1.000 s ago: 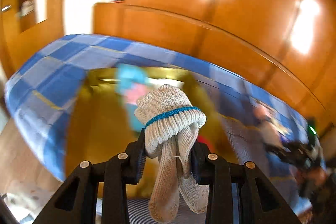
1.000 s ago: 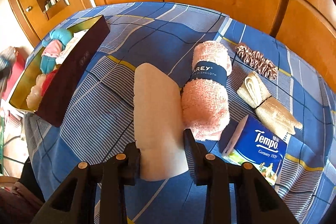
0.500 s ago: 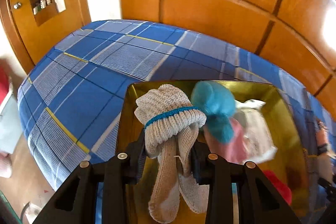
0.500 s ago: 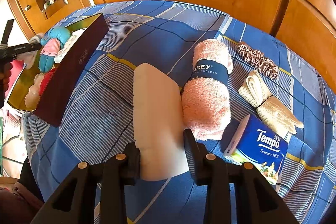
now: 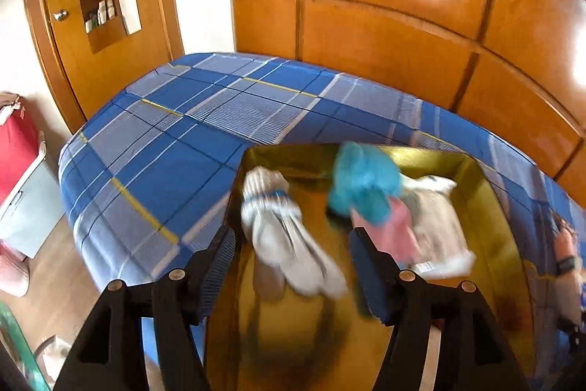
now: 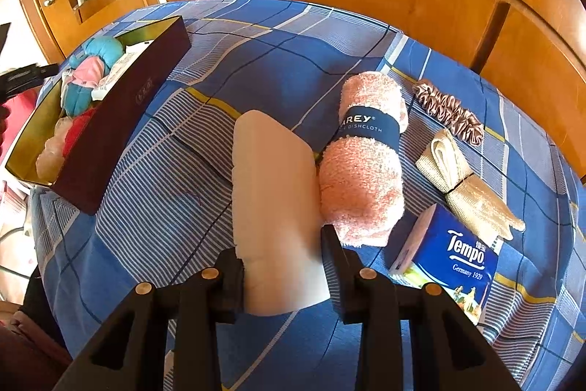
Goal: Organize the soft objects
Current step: 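Drop the knit gloves into the gold tray with the left tool while the right tool holds the block, then carry the white foam block into the gold tray and open the right tool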
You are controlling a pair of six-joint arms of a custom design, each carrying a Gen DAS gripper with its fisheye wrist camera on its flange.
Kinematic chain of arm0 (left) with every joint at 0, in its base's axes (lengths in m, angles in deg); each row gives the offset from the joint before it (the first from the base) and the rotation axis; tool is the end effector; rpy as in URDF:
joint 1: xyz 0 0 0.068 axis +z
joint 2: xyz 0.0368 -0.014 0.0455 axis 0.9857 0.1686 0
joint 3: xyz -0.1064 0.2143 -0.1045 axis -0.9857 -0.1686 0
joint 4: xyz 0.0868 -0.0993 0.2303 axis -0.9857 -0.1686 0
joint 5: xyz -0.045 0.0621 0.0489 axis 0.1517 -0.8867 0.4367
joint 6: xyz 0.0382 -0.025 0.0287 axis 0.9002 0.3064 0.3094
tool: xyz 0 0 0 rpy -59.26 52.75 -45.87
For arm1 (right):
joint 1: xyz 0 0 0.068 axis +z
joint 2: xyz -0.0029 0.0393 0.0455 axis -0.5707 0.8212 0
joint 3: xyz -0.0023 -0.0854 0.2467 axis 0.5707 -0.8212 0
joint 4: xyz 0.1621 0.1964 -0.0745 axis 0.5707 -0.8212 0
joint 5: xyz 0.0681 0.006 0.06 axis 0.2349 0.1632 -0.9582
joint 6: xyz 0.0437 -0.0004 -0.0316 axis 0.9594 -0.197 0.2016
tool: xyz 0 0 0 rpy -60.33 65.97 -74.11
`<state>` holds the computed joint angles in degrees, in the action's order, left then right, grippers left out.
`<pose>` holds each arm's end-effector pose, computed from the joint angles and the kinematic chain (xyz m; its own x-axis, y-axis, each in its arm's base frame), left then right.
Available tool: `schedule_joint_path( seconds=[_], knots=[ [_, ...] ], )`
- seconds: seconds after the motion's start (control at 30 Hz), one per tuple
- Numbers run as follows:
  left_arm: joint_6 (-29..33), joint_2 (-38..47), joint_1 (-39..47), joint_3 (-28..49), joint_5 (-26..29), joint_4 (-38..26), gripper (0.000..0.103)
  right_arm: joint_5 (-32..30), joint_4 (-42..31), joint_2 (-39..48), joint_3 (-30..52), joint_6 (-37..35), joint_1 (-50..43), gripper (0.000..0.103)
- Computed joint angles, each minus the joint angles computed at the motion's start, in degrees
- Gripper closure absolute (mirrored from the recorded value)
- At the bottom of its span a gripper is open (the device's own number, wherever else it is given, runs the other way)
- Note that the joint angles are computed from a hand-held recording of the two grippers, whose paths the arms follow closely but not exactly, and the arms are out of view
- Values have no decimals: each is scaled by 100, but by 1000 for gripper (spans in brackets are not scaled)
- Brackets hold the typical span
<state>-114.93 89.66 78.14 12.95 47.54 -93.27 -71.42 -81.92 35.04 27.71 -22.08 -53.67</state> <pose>0.2273 0.0051 0.1989 -0.5993 -0.4508 -0.6615 -0.5755 0.8170 -0.0354 0.3700 -0.1099 0.1382 -0.6510 -0.5560 -0.5169 -0.6475 0.7621 -0.0043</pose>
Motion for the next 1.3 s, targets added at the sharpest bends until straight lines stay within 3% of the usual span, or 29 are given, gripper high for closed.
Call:
schedule_joint_path(
  seconds=[0.13,0.33,0.43,0.77,1.3],
  knots=[
    [-1167,-657,-1281,-288,-629,-698,35,25,87,-38,-68,-12,5,68],
    [-2825,-642,-3150,-209,-1625,-1480,31,60,235,-125,-199,-20,25,68],
    [-3332,-529,-3640,-119,-1911,-1745,29,78,289,-151,-246,-29,31,68],
    [-3818,-445,-4155,-28,-2142,-2145,28,121,521,-216,-408,-8,48,68],
    [-3936,-1074,-4136,-481,-2098,-2149,28,460,1122,-666,-979,483,200,69]
  ],
)
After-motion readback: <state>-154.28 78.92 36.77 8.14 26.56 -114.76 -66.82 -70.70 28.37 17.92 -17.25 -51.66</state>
